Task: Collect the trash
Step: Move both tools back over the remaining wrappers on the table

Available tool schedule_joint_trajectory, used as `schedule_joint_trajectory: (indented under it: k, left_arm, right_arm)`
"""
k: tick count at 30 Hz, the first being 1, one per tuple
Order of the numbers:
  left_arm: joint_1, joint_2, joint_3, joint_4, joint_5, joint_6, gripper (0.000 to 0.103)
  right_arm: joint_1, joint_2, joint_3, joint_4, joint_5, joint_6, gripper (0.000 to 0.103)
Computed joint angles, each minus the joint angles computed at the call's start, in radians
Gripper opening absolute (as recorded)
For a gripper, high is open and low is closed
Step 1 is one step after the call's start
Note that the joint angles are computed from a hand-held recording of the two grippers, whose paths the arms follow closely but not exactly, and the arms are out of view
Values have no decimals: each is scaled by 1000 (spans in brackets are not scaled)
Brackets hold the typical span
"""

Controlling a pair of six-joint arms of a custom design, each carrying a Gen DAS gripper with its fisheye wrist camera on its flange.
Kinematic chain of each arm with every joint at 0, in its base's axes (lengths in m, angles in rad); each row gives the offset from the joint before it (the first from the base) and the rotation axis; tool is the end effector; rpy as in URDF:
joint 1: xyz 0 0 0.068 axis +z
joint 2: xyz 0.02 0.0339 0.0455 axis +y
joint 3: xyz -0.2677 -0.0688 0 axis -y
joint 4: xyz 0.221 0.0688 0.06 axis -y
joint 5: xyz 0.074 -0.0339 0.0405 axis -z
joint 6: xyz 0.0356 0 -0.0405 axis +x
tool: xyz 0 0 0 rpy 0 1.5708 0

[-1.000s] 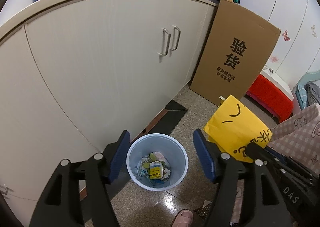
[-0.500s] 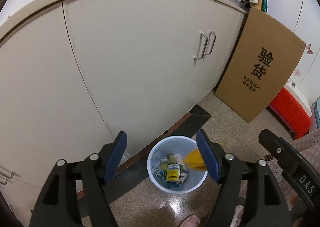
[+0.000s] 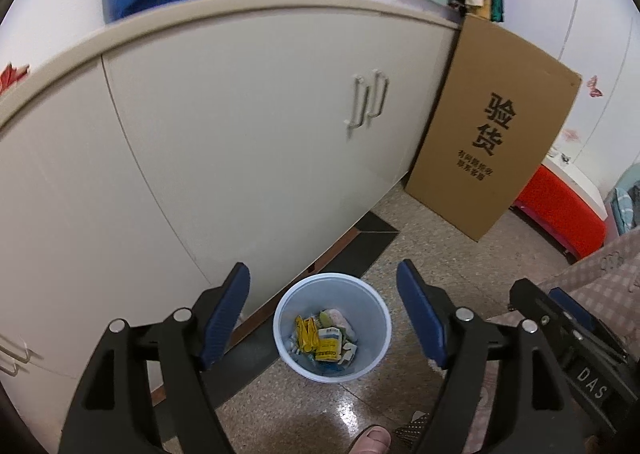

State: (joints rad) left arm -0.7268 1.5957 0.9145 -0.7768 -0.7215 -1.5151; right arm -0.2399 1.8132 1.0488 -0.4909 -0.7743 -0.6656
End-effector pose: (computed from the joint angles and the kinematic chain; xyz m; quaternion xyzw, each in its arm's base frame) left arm 0.2006 -0.1469 0.1885 -0.3771 0.8549 0.1057 0.3403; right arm 0.3130 -0.0509 0.1692 -0.2512 0.8813 0.2717 0.2939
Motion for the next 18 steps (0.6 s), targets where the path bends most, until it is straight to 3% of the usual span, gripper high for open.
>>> schedule_joint_trajectory:
  k: [6, 10, 18]
  left_arm:
    - [-104, 44, 179, -169, -53, -62, 76]
    - [-174, 121, 360, -265, -89, -57, 77]
    - [-270, 370, 822, -351, -128, 86, 81]
  right_arm:
    - [-131, -34, 111, -188, -70, -114, 78]
    - [-250, -11, 261, -362, -129, -205, 80]
    - [-467, 168, 673, -674, -217, -352, 82]
